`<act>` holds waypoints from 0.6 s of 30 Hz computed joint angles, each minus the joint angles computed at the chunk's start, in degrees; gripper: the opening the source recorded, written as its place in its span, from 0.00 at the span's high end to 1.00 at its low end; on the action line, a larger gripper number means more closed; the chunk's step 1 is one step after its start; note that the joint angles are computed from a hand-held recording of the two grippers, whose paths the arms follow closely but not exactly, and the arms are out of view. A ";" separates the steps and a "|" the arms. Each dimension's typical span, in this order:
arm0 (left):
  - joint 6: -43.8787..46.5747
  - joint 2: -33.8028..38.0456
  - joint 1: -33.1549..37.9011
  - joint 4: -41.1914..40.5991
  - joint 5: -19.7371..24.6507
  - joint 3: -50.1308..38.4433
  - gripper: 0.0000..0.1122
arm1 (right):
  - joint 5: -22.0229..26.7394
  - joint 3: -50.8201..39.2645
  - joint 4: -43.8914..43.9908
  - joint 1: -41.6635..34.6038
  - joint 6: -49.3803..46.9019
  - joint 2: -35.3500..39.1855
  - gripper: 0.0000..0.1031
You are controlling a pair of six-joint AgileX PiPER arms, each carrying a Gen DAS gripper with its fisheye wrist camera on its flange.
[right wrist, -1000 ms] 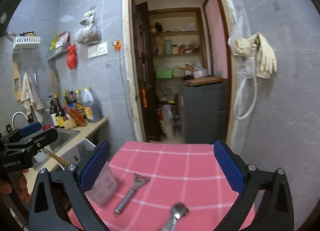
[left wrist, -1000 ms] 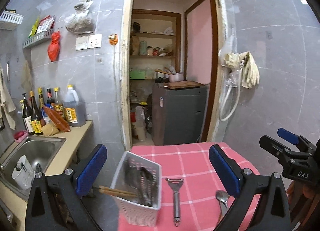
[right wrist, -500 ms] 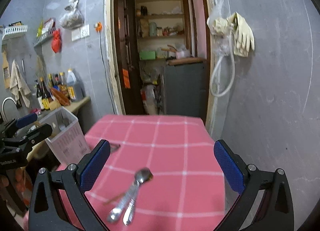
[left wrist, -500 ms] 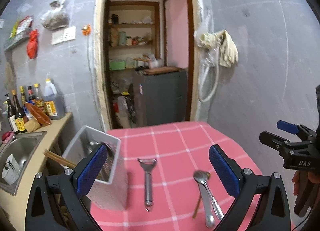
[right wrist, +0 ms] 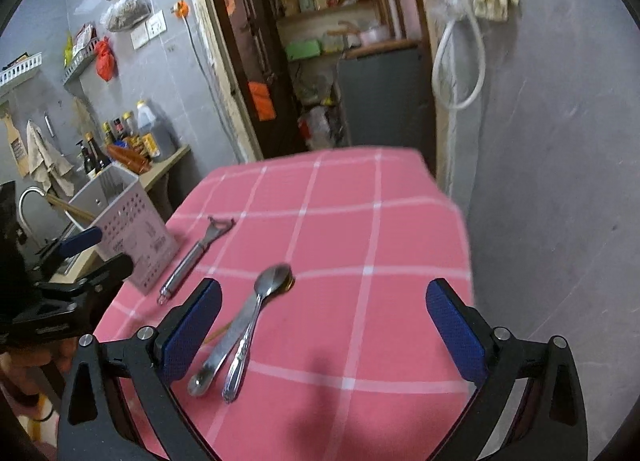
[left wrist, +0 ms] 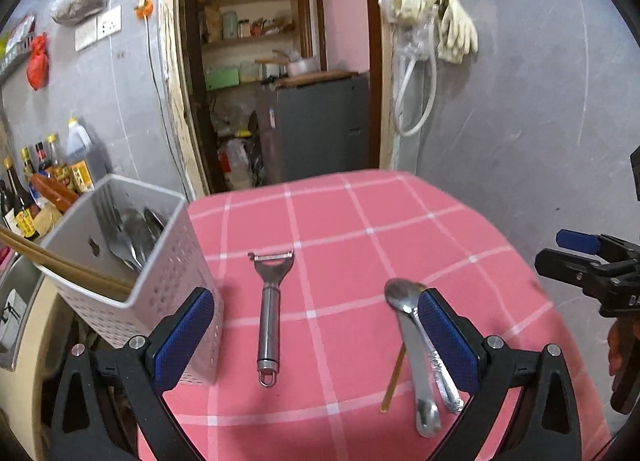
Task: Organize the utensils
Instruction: 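Move both grippers back down over the peeler and remaining spoons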
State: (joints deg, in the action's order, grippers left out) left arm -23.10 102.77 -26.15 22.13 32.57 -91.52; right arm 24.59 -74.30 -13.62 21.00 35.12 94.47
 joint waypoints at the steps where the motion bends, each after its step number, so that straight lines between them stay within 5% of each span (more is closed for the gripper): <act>1: -1.48 0.87 -0.25 1.61 0.41 -0.38 0.09 | -0.42 -0.17 3.20 -0.42 -3.08 1.12 0.13; 6: -8.46 4.64 -1.18 8.84 2.00 -1.65 0.09 | -2.12 -1.39 14.34 -0.90 -13.62 6.03 0.29; 11: -10.96 8.54 -0.68 9.89 4.56 -4.80 0.14 | -1.38 -5.81 26.65 -0.83 -25.88 12.27 0.61; 18: -10.48 15.97 0.06 8.32 11.54 -14.28 0.29 | 1.24 -13.48 35.28 -0.16 -34.11 19.37 0.76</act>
